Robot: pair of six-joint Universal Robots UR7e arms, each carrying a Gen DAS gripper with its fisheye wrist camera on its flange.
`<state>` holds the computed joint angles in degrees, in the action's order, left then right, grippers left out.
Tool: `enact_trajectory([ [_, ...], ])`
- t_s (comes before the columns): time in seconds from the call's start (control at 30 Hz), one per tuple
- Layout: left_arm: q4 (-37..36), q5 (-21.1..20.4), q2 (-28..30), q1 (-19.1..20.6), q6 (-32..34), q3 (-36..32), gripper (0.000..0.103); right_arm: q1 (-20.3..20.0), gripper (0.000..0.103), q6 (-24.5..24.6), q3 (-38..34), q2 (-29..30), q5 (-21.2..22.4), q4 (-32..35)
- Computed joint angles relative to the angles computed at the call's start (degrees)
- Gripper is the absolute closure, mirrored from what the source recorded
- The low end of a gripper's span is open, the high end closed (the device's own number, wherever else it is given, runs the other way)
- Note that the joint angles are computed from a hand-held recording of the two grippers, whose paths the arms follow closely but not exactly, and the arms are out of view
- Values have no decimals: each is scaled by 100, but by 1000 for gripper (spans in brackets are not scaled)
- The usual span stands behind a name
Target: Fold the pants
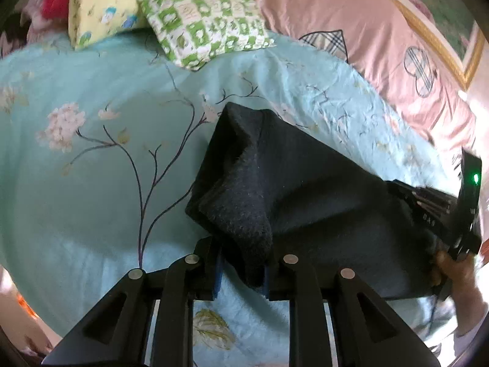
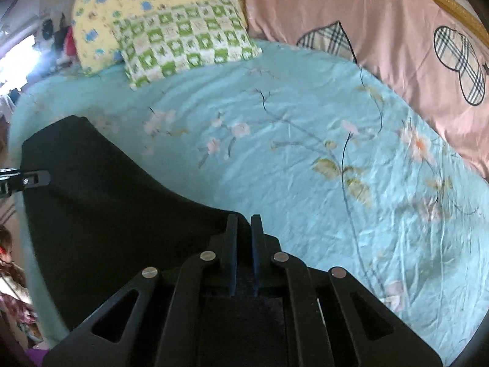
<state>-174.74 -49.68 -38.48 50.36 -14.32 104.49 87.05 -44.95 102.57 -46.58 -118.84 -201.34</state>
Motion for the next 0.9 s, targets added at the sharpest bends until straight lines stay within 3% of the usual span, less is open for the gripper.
enact_trajectory([
  [0.1,274,117,-134,-71,-245,49,73,-15,84,198,55,-78,98,58],
  [0.27,300,558,-422,-367,-646,386,67,-228,75,1297,845,-1007,1175,286],
  [0.37,103,734,-579,-555,-786,599,65,-316,74,1529,1375,-1433,1458,-46],
  [0.53,-27,153,-698,-654,-939,631,63,-574,72,1833,2173,-2028,1775,-368],
  [0.67,185,64,-463,-819,-812,406,58,-798,72,2018,2695,-2371,1835,-642],
  [0.9,546,-477,96,-979,-600,-142,58,-1246,71,2333,3536,-2996,1950,-1251],
])
